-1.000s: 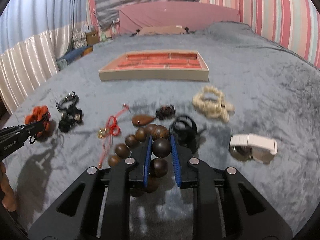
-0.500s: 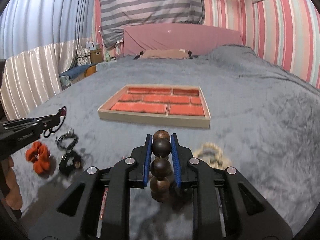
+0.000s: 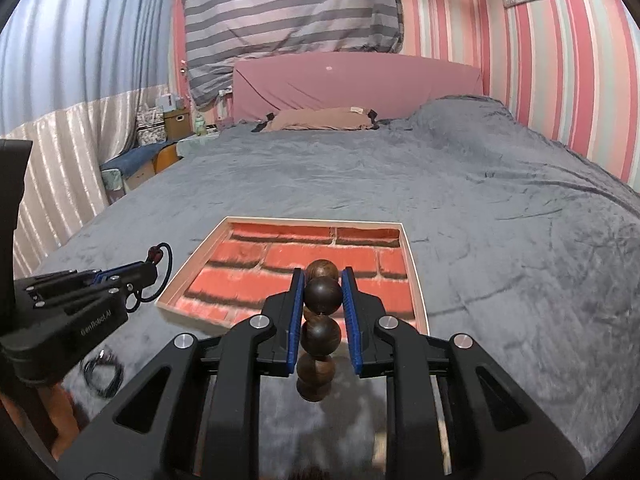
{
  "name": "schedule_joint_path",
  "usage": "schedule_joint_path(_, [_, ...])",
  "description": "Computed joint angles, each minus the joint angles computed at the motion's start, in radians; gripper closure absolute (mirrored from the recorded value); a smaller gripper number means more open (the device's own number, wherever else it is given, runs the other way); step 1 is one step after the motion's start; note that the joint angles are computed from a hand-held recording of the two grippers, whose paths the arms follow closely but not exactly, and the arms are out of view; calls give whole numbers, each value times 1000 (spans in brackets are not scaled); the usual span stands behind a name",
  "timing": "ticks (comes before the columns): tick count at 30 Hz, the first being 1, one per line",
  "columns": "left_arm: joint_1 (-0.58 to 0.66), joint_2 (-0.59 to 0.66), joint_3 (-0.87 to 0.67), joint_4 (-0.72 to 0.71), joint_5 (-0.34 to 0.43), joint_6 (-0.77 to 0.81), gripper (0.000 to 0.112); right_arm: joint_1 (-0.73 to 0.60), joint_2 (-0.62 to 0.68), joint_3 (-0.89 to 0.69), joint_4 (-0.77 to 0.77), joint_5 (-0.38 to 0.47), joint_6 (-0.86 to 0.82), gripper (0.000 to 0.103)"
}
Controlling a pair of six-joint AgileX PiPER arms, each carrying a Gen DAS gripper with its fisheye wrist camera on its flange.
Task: Organize jewelry
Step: 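Carry both held items over the brick-lined tray and lower them, then open both grippers to drop the hair ties and bead bracelet in the tray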
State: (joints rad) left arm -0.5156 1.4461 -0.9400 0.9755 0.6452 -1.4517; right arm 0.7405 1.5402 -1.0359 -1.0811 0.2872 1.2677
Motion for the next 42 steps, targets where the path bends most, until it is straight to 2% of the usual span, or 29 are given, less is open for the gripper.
schedule_joint_path(6, [115, 172, -170, -64, -55, 152, 106, -73, 208, -233, 289, -10, -311, 83])
schedule_joint_path(9, [162, 245, -228, -90, -94, 200, 106, -100, 300, -324, 406, -12, -414, 83])
schedule_joint_path(16, [256, 413, -360, -191, -158, 332, 106, -153, 487, -516, 546, 11, -555, 83])
schedule_joint_path(20, [299, 506, -444, -279, -167, 430, 106, -175, 564, -600, 556, 43, -573, 83])
schedule_joint_path(28, [333, 653, -606, -430, -108, 611, 106, -196, 697, -790, 600, 189, -636, 83])
schedule_joint_path(30, [337, 679, -622, -444, -98, 621, 106, -200, 719, -811, 631, 218, -665, 83])
schedule_joint_path(36, [348, 692, -600, -418, -117, 593, 106, -211, 749, -819, 674, 227, -700, 83])
schedule_joint_path(40, [345, 709, -616, -405, -103, 593, 104, -216, 782, -883, 764, 284, -804, 83])
schedule_joint_path(42, [348, 720, -629, -422, -93, 610, 103, -211, 787, -889, 750, 296, -794, 83])
